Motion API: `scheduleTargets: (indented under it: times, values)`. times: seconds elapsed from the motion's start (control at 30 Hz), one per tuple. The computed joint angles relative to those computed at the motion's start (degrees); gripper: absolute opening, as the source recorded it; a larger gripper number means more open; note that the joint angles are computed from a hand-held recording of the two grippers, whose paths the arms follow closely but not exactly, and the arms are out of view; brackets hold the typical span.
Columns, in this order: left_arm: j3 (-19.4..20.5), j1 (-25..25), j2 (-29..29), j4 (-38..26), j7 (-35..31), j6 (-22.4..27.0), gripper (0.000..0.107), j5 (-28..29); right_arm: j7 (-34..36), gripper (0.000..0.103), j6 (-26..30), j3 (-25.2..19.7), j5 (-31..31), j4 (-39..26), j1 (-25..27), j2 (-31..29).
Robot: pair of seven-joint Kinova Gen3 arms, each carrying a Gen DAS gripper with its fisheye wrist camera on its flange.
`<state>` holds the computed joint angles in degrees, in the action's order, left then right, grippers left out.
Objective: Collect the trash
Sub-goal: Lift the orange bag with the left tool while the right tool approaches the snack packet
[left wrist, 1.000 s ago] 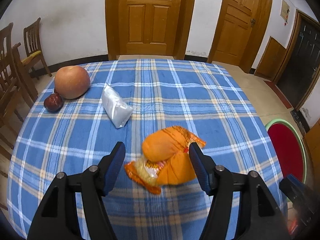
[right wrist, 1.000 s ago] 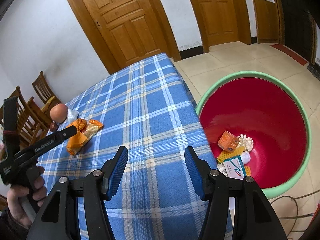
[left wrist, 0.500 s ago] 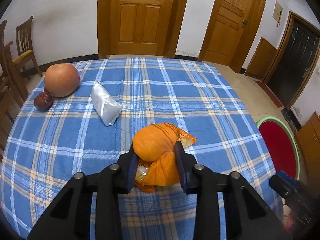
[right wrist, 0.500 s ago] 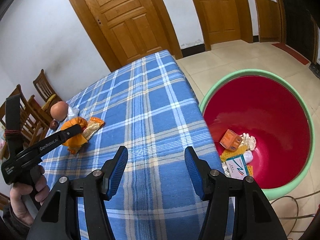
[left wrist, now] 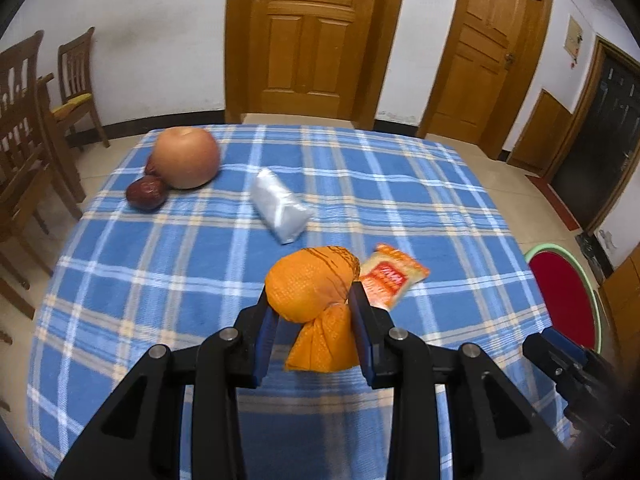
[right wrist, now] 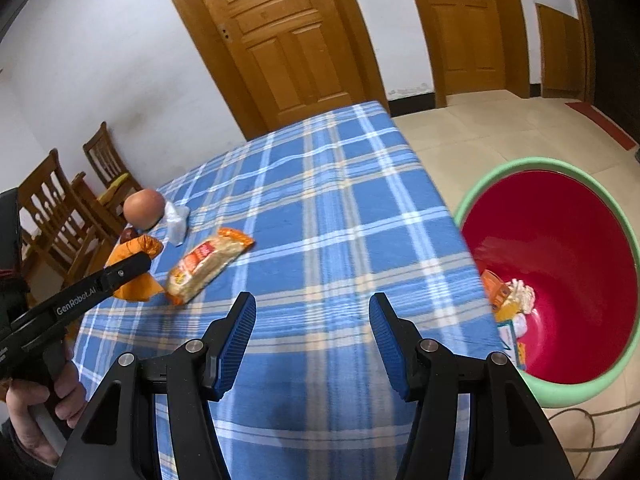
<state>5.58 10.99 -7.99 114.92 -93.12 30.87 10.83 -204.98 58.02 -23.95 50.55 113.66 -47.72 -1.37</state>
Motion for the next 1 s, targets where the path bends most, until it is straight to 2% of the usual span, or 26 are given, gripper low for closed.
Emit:
scheduleTargets:
  times: [0.33, 0.63, 0.93, 1.0]
  values:
    - [-4.0, -2.4, -1.3, 2.2, -4.0, 0.0, 0.035, 2.9, 3.8, 0.060, -2.9, 2.5, 0.0, -4.6, -0.7, 4.1]
    - [-7.5, -5.2, -1.2, 3.7, -9.6, -0.2, 0.035, 7.8, 9.1, 0.060, -7.7, 6.7, -2.9, -10.4, -1.5, 9.3]
    - [-10.4, -7.7, -1.0, 4.7, -16.8, 0.3, 0.035, 14.6, 15.2, 0.060, -6.3, 11.5, -6.7, -18.5, -4.1, 15.9]
    - [-10.8, -8.2, -1.0, 4.9, -18.1, 0.5, 0.035, 15.9, 17.1, 0.064, -5.2, 12.5, -7.8, -20.7, -4.6, 17.6]
